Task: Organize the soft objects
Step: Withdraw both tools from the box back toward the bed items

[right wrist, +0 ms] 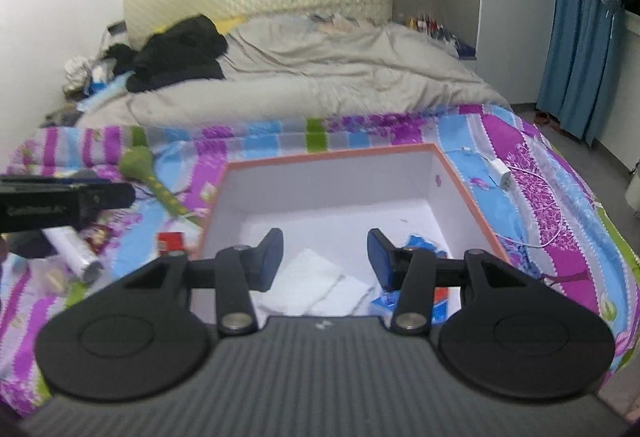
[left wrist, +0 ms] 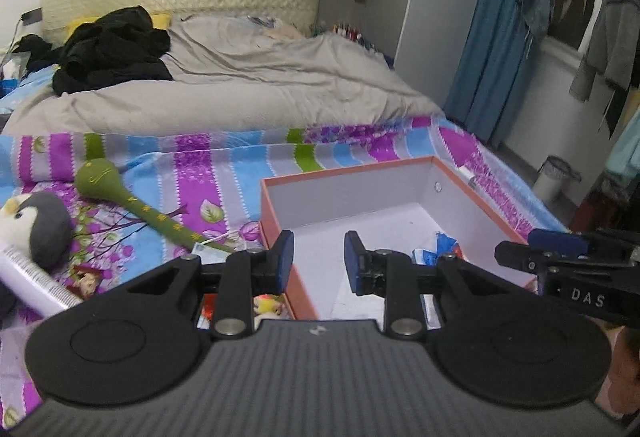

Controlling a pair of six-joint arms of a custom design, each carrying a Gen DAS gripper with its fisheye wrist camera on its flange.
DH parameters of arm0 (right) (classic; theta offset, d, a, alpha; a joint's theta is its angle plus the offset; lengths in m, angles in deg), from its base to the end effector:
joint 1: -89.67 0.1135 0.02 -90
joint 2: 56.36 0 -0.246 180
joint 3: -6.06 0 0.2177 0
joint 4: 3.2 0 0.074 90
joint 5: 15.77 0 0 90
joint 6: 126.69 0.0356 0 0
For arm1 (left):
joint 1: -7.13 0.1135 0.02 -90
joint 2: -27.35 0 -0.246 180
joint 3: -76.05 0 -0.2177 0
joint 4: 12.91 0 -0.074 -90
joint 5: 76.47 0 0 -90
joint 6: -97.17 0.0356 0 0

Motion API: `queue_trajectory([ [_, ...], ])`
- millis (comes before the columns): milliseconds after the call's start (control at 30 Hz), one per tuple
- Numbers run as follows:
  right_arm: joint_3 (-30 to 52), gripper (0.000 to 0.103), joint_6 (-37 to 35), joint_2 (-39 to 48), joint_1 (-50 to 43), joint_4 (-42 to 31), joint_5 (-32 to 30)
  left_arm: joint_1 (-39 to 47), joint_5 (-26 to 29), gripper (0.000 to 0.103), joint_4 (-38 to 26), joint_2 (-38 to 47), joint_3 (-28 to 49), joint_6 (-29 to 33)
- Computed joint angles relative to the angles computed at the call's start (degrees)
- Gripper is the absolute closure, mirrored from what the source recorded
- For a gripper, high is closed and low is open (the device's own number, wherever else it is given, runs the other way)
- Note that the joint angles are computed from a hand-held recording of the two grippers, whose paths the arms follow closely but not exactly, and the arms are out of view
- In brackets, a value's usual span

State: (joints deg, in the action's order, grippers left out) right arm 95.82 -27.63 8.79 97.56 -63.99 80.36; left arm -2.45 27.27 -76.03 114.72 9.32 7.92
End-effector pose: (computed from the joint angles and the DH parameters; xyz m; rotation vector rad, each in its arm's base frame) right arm 0.2014 0.0241 0.3628 0.0822 2.1970 0.0480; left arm 0.2855 -0.0568 0.3887 0.3316 2.1963 -0.3510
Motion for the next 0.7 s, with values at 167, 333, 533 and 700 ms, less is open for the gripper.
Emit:
queue_trajectory([
  [167, -1.3, 0.054, 6.8, -6.0, 13.6, -2.8, 9.6, 7.9, 5.7, 0.071, -1.1, -9.7, -7.1, 2.0],
  [333, -2.4, 0.054, 15.8, -8.5, 30.6, -5.3, 22.4, 18.7, 13.4, 0.071, -4.3, -17.8, -12.1, 7.1],
  [533, -2.8, 0.054, 29.2, -8.1, 48.7, -9.5, 35.2, 34.0, 24.2, 0.071, -10.5, -23.5, -15.0, 17.0],
  [700, -2.6, 0.054, 38.5, -5.4, 59.0, -12.9, 41.5, 46.2, 32.3, 0.071, -16.5, -24.0, -15.5, 25.2],
])
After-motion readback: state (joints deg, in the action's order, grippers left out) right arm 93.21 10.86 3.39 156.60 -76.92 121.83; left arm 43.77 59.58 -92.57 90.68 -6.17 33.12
